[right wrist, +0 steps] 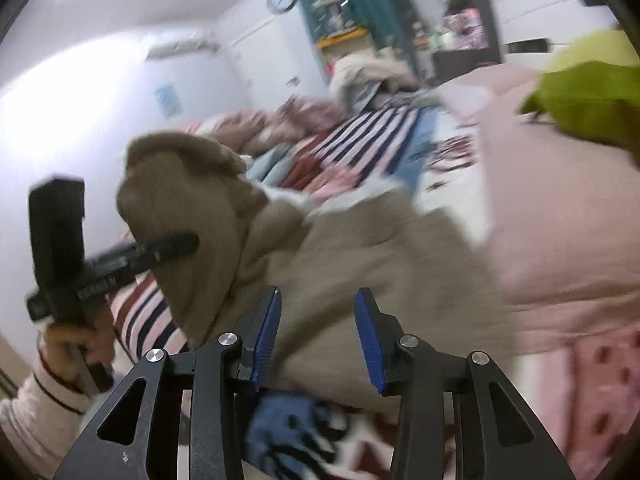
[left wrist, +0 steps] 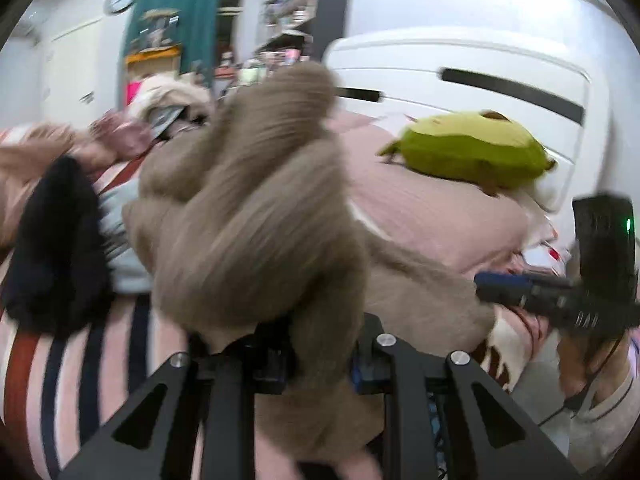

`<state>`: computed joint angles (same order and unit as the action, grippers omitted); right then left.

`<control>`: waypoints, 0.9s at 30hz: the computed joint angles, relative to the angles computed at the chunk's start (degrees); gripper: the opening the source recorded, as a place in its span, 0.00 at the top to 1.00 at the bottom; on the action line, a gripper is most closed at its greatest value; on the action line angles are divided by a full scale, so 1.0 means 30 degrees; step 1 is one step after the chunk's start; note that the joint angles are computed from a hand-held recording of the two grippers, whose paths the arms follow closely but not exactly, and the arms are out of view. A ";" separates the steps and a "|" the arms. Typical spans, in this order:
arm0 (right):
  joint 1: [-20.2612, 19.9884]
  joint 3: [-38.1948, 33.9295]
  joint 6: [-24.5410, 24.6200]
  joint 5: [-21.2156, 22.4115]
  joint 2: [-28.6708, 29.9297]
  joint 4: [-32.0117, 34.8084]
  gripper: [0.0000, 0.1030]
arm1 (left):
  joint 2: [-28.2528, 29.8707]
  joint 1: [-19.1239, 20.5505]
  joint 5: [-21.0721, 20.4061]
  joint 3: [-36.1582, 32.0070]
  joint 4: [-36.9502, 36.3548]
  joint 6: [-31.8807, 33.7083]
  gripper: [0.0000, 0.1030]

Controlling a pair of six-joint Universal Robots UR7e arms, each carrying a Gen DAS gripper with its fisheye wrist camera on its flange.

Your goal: Fold small clothes

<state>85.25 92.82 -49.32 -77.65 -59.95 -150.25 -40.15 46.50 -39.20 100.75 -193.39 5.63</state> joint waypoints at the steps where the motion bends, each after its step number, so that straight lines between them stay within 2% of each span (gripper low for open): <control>1: -0.0230 -0.0046 0.0163 0.0154 -0.0234 -0.0296 0.67 | 0.0391 0.0048 -0.0635 -0.0601 0.0338 0.0344 0.83; 3: -0.0642 -0.0071 0.0474 0.0428 -0.0592 -0.1008 0.66 | 0.0955 0.0214 -0.2131 -0.1503 0.1120 0.0705 0.83; 6: -0.1189 -0.0441 0.0997 0.0617 -0.0847 -0.1097 0.66 | 0.1837 0.1069 -0.5741 -0.3307 0.4481 -0.0205 0.82; 7: -0.1334 -0.0632 0.1220 0.0614 -0.0851 -0.1121 0.66 | 0.2178 0.1307 -0.6299 -0.3905 0.5527 -0.0479 0.82; 8: -0.1483 -0.0736 0.1380 0.0621 -0.0889 -0.1142 0.66 | 0.2678 0.1487 -0.6403 -0.4537 0.6593 -0.0706 0.81; 9: -0.1653 -0.0841 0.1571 0.0597 -0.0933 -0.1071 0.66 | 0.3138 0.1437 -0.5905 -0.4878 0.6860 -0.0381 0.81; 12: -0.1840 -0.0824 0.1696 0.0488 -0.1087 -0.0735 0.66 | 0.3455 0.1055 -0.5157 -0.4810 0.6195 0.0772 0.71; 14: -0.1803 -0.0969 0.1568 0.0376 -0.1028 -0.0512 0.66 | 0.2948 0.1061 -0.6010 -0.4496 0.6449 0.0275 0.47; 15: -0.1758 -0.1050 0.1547 0.0433 -0.0978 -0.0418 0.61 | 0.2601 0.1080 -0.6557 -0.4186 0.6447 0.0108 0.42; 16: -0.1702 -0.1192 0.1530 0.0633 -0.0894 -0.0214 0.50 | 0.2309 0.1024 -0.6922 -0.3915 0.6380 -0.0135 0.36; 18: -0.1576 -0.1354 0.1410 0.1026 -0.0851 0.0299 0.36 | 0.1789 0.0742 -0.7054 -0.3391 0.6330 -0.0769 0.33; 21: -0.0802 -0.1895 0.1069 0.0325 -0.0341 0.1075 0.36 | 0.0996 0.0319 -0.6888 -0.2161 0.5306 -0.1420 0.29; 23: -0.0304 -0.2143 0.0186 -0.0057 0.0062 0.1685 0.36 | 0.0285 0.0150 -0.6492 -0.1050 0.4357 -0.1651 0.27; 24: -0.0031 -0.2173 -0.0217 -0.0354 0.0301 0.1725 0.36 | 0.0030 0.0038 -0.6109 -0.0648 0.4096 -0.1769 0.26; 25: 0.0231 -0.2061 -0.0356 -0.0834 0.0533 0.1319 0.43 | -0.0218 -0.0036 -0.5416 -0.0303 0.3833 -0.1844 0.25; 26: 0.0462 -0.1884 -0.0251 -0.1499 0.0762 0.0600 0.53 | -0.0456 -0.0078 -0.4788 0.0000 0.3661 -0.1937 0.23; 27: 0.0700 -0.1868 0.0020 -0.2492 0.1100 -0.0201 0.71 | -0.0780 -0.0042 -0.4315 0.0317 0.3601 -0.2188 0.23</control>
